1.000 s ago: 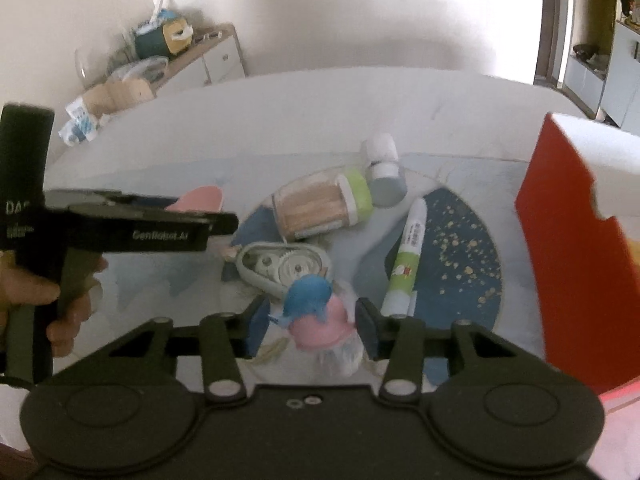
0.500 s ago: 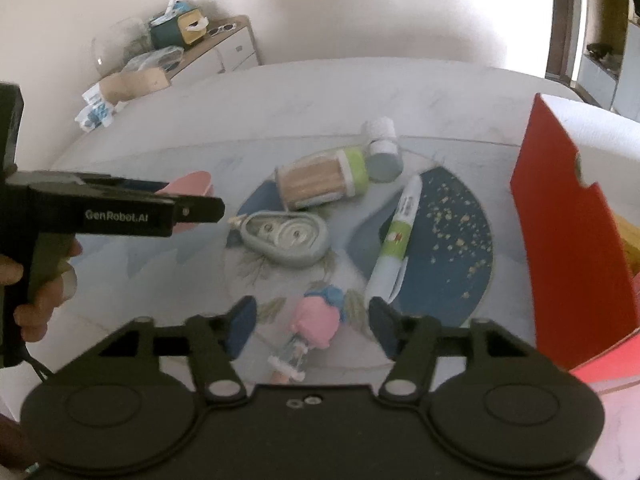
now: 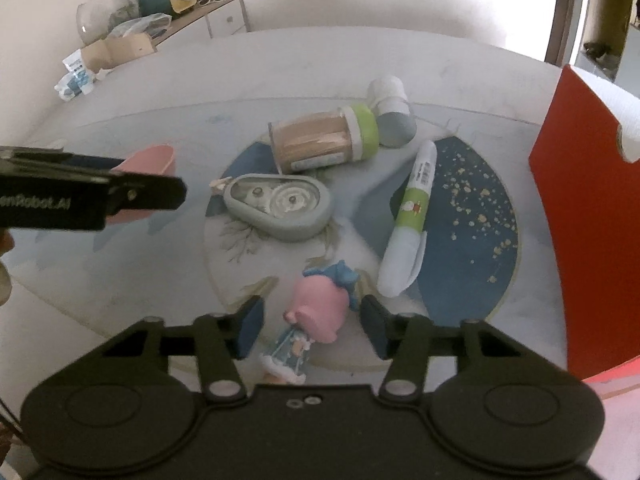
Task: Organize rigid objects
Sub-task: 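Grasp the pink heart dish with the left tool while the right tool grasps the pink pig figurine, then carry the heart dish and pig figurine with both tools over the red box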
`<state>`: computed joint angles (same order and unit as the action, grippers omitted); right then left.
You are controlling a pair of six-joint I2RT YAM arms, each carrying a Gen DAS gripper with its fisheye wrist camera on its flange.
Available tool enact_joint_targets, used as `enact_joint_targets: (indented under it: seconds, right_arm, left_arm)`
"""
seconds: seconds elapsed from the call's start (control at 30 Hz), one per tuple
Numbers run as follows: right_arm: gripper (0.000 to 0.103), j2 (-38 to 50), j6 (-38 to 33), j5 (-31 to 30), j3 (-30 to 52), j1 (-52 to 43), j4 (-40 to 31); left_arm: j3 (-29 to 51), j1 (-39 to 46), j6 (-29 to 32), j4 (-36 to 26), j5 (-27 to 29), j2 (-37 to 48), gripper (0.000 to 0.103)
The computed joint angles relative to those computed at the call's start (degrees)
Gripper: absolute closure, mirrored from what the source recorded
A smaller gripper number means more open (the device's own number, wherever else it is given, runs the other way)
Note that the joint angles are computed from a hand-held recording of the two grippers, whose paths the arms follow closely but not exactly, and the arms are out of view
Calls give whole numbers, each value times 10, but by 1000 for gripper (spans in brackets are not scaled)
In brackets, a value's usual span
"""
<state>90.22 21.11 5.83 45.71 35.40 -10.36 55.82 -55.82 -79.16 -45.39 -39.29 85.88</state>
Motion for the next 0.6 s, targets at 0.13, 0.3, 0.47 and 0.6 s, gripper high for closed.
enact_joint_targets:
  seconds: [0.13, 0.3, 0.47, 0.6]
  right_arm:
    - [65, 1, -4, 14, 1, 4, -1]
    - [66, -5, 0, 10, 0, 2, -7]
    - [66, -43, -7, -2, -13, -8, -13]
    - [66, -106, 0, -20, -42, -21, -23]
  left_arm:
    - [-1, -5, -9, -4, 0, 0, 33]
    - [5, -5, -12, -5, 3, 5, 33]
    - [16, -3, 4, 5, 12, 14, 33]
    - [38, -7, 12, 4, 9, 29, 33]
